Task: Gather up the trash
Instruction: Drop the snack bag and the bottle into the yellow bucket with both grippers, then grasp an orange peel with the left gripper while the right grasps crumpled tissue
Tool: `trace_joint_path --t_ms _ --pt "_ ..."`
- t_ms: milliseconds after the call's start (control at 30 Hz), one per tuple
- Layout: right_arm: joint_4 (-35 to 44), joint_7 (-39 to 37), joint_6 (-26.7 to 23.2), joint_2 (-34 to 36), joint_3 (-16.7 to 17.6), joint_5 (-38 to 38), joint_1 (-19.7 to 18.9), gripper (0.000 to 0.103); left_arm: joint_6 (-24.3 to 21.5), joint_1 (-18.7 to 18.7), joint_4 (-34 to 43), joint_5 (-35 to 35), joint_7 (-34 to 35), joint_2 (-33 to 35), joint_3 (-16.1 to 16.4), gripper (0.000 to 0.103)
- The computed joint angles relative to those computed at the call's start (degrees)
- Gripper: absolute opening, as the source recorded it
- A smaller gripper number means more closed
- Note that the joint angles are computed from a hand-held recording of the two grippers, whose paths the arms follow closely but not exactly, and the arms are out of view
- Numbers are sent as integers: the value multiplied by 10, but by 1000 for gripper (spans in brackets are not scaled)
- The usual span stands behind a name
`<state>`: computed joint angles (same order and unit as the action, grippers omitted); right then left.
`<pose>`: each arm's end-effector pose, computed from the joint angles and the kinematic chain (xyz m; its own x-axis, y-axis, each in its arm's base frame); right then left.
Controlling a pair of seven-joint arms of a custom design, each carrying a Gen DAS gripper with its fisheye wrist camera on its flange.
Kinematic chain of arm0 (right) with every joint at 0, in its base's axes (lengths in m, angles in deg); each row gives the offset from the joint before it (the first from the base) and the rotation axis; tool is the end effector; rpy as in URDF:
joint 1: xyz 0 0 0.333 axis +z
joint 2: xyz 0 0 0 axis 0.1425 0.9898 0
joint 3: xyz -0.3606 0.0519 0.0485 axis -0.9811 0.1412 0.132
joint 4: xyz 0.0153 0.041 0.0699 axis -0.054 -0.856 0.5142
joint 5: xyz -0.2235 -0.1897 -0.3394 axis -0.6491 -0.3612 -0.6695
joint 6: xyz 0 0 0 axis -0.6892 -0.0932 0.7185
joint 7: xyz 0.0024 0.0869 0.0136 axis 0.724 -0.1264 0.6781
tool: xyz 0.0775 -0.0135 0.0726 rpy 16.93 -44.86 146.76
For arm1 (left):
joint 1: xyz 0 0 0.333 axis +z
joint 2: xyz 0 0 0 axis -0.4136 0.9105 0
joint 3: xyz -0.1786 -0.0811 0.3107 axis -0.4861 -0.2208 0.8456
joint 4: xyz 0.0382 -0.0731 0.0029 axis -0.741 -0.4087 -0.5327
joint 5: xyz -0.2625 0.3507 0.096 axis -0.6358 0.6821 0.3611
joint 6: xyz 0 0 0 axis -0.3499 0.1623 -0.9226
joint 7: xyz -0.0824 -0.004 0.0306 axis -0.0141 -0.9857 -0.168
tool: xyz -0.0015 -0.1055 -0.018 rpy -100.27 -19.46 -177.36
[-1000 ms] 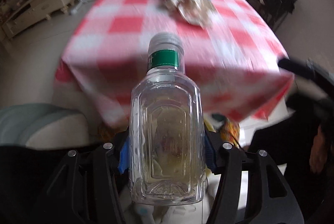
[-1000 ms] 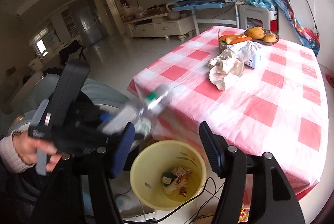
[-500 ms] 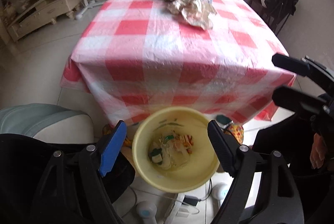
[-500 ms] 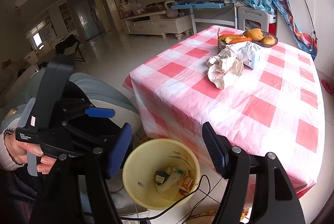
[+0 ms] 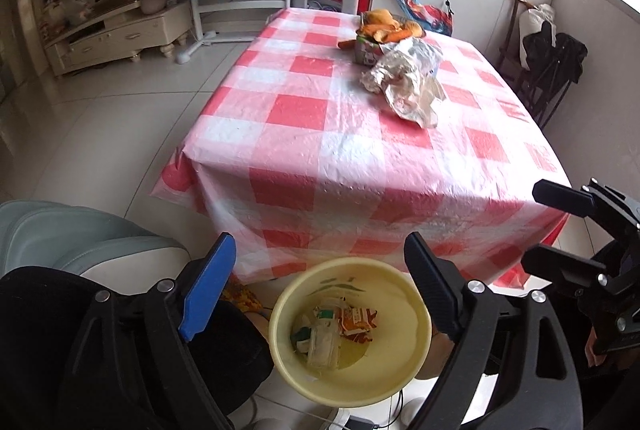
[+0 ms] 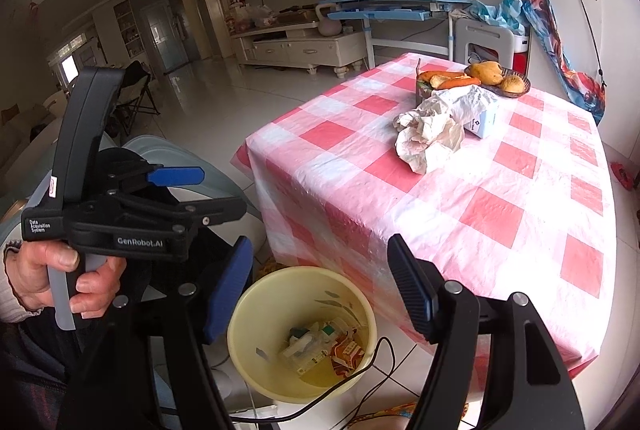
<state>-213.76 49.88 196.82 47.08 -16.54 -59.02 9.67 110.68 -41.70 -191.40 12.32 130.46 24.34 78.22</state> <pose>0.4055 0.1264 0.5346 -0.0233 -0.9861 -0.1644 -0.6543 0.1394 -0.7433 0.5318 -0.2334 0.5044 -0.6601 -0.7476 0.0740 -0.6148 0.4810 -0.6250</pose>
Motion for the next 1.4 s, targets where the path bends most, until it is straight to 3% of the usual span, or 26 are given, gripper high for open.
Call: trace_joint_path --t_ms 300,500,700,933,1200,1300,1400 --pt "4 9 -3 0 13 -14 -15 67 -8 2 7 -12 1 6 0 84" --pt "8 36 -12 -7 41 -44 -49 67 -14 7 37 -22 9 20 -4 85" --pt "23 57 -22 6 59 -85 -83 67 -23 21 93 14 -22 61 -23 85" --pt "61 67 -24 56 45 -127 -103 67 -43 37 186 49 -50 126 -53 86" --pt "126 123 9 148 50 -194 -161 67 -63 45 317 179 -169 231 -77 86" --pt "156 144 14 189 33 -217 -160 67 -82 53 354 197 -193 263 -89 86" --pt "181 145 8 225 0 -219 -133 66 -94 54 379 212 -207 285 -100 86"
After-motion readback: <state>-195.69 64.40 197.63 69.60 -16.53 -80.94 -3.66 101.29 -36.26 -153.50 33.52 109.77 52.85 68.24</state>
